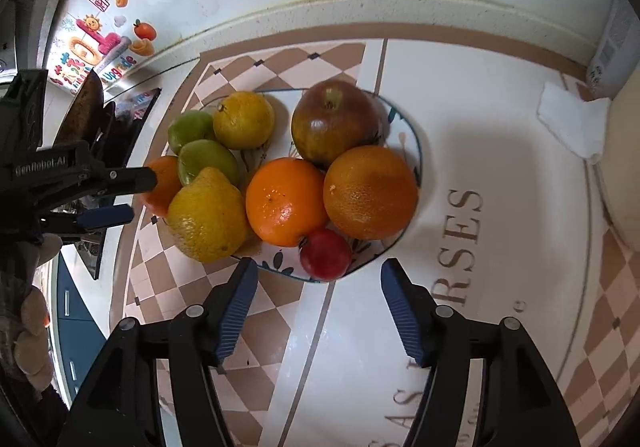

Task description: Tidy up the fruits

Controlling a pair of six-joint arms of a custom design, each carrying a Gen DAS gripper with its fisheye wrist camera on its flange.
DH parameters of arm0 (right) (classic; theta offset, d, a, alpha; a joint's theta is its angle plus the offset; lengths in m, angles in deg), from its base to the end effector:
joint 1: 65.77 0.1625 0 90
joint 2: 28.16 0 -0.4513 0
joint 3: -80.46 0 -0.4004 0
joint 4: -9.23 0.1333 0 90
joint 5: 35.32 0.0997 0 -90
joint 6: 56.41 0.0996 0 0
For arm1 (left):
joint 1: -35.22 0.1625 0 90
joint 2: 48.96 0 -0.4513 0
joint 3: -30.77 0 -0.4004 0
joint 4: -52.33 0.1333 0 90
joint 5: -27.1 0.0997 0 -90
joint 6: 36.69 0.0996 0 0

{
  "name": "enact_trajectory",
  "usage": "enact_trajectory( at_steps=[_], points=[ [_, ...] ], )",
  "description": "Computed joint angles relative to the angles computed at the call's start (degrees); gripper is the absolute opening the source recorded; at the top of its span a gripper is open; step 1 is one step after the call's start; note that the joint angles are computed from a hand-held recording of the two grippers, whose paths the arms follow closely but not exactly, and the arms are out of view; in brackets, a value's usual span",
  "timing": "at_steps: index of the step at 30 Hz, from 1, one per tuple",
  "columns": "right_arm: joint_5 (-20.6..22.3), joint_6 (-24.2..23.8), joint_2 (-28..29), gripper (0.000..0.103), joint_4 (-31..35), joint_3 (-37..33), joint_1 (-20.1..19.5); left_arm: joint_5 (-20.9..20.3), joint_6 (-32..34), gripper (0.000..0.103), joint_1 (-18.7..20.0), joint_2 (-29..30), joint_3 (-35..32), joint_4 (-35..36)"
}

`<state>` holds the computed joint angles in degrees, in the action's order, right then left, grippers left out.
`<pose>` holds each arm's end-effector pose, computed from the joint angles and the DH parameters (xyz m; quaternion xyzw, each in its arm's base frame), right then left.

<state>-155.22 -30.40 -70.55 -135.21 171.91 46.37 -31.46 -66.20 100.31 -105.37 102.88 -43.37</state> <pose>0.3424 -0.6197 0.0877 -0.0447 -0.9641 0.1465 0.2168 -0.1346 -0.7297 0.3291 -0.0149 0.9591 -0.0488 0.2784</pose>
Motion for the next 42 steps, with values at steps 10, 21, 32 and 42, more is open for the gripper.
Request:
enact_trajectory(
  at_steps=[10, 21, 32, 42],
  points=[
    [-9.04, 8.39, -1.99, 0.096, 10.95, -2.11, 4.80, 14.35, 6.35, 0.099, -5.49, -7.74, 11.48, -0.61],
    [-15.66, 20.83, -2.66, 0.097, 16.36, -3.88, 12.90, 14.01, 15.50, 0.099, -9.61, -16.98, 17.96, -4.55],
    [-23.20, 39.58, -2.71, 0.097, 28.78, -6.69, 24.25, 10.88, 24.85, 0.099, -14.20, -28.14, 22.28, -5.66],
    [-25.99, 51.52, -2.60, 0.100, 43.26, -12.45, 33.17, 8.43, 18.92, 0.099, -19.76, -35.87, 21.01, 5.57]
  ],
)
